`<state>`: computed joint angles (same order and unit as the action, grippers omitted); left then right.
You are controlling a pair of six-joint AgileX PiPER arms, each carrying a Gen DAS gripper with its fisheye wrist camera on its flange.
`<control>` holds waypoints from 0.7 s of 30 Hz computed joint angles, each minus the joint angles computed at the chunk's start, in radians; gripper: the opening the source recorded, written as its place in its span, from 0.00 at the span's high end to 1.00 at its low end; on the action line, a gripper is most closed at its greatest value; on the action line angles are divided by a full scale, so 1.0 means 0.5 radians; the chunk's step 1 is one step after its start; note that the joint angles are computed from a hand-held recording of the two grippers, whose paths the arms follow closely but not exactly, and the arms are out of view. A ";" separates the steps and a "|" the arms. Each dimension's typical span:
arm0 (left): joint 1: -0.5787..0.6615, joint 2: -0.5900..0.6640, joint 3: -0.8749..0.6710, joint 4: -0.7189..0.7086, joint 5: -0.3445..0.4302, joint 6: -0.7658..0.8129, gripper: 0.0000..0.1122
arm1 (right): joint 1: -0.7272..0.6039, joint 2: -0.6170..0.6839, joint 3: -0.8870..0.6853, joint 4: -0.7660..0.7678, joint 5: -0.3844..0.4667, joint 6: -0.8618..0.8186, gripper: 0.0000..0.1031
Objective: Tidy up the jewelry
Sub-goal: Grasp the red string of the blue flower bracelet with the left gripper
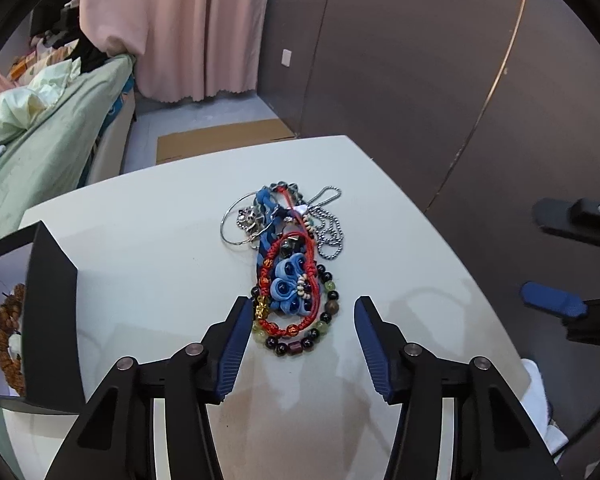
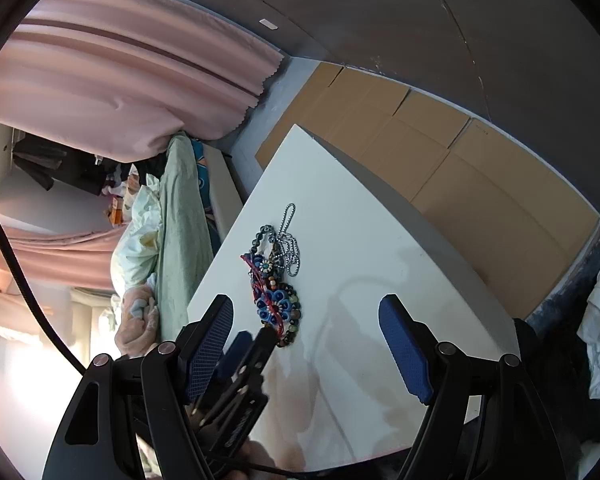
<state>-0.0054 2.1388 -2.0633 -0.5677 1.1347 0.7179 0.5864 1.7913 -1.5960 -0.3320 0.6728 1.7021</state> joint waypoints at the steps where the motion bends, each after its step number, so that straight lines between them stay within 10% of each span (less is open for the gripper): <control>1: -0.010 0.005 0.003 0.017 -0.023 -0.011 0.52 | -0.001 0.000 0.001 0.008 -0.003 -0.009 0.26; 21: 0.058 0.140 -0.232 0.057 0.086 -0.115 0.89 | -0.009 0.093 -0.144 0.134 0.058 -0.201 0.26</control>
<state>0.0234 2.2089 -2.1791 -0.5392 1.1776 0.6603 0.5821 1.8378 -1.6681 -0.2651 0.7016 1.6016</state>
